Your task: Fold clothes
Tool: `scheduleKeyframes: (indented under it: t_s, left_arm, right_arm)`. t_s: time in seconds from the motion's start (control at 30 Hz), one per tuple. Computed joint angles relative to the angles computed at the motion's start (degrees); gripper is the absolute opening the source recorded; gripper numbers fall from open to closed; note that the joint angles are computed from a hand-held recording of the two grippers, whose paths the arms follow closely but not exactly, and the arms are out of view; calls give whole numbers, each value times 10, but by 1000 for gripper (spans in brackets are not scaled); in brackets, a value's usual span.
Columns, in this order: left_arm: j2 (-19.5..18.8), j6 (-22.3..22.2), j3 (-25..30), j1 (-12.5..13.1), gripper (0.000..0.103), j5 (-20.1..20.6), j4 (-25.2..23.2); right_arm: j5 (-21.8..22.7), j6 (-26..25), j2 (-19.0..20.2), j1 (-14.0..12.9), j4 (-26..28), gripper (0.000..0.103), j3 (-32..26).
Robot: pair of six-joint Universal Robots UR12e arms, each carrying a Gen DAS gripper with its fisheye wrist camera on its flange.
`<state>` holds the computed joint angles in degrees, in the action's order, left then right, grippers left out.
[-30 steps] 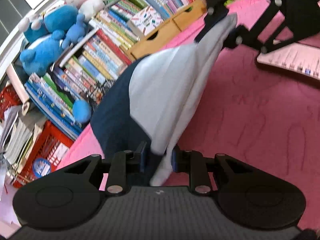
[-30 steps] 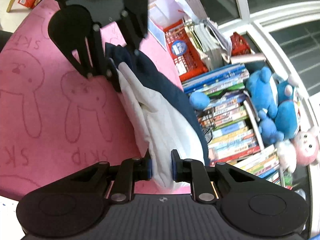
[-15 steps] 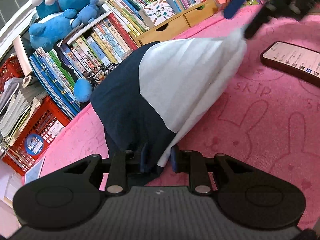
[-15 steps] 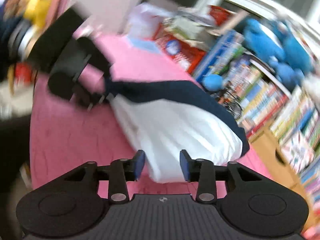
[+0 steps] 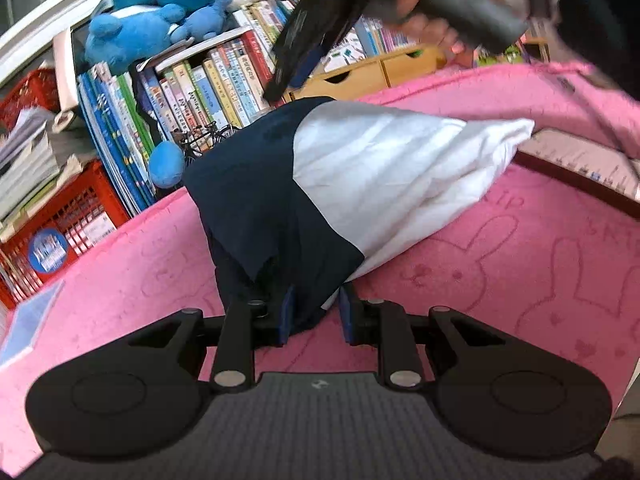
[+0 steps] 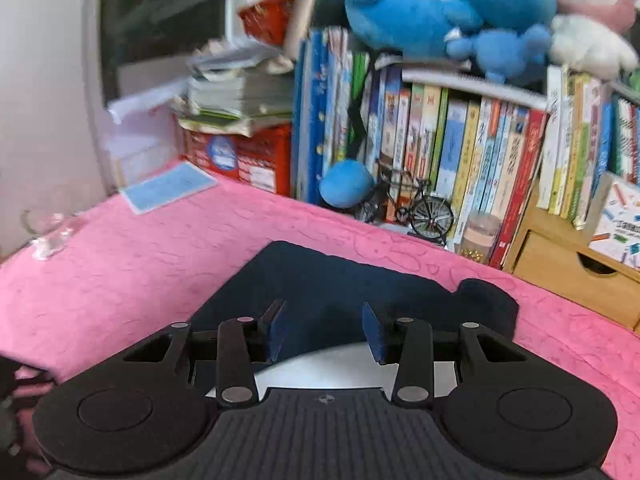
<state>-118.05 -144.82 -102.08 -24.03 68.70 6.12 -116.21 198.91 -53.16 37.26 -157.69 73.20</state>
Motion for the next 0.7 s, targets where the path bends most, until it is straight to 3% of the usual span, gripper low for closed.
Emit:
scheduleKeyframes:
  t_s: [0.07,0.13,0.3,0.47,0.57,0.6,0.7]
  left_arm:
    - [1,-9,2,3,23,-10,-9]
    - [2,-17,4,5,23,-20,-17]
    - [3,-34,7,9,23,-36,-32]
    - [4,-48,9,12,24,-46,-41]
    - [5,-67,10,14,29,-48,-47]
    - [5,-75,11,15,32,-47,-49]
    - [5,-98,13,17,39,-46,-56]
  right_arm:
    - [-5,9,31,-2,75,34,-50]
    - [0,6,63,-1,107,32,-93]
    - [23,-51,122,0,98,32,-165]
    - [31,-43,150,-1,53,33,-187]
    - [39,-22,149,-1,43,46,-184]
    - [54,-16,143,-2,38,56,-176]
    - [112,21,107,-8,-22,67,-120]
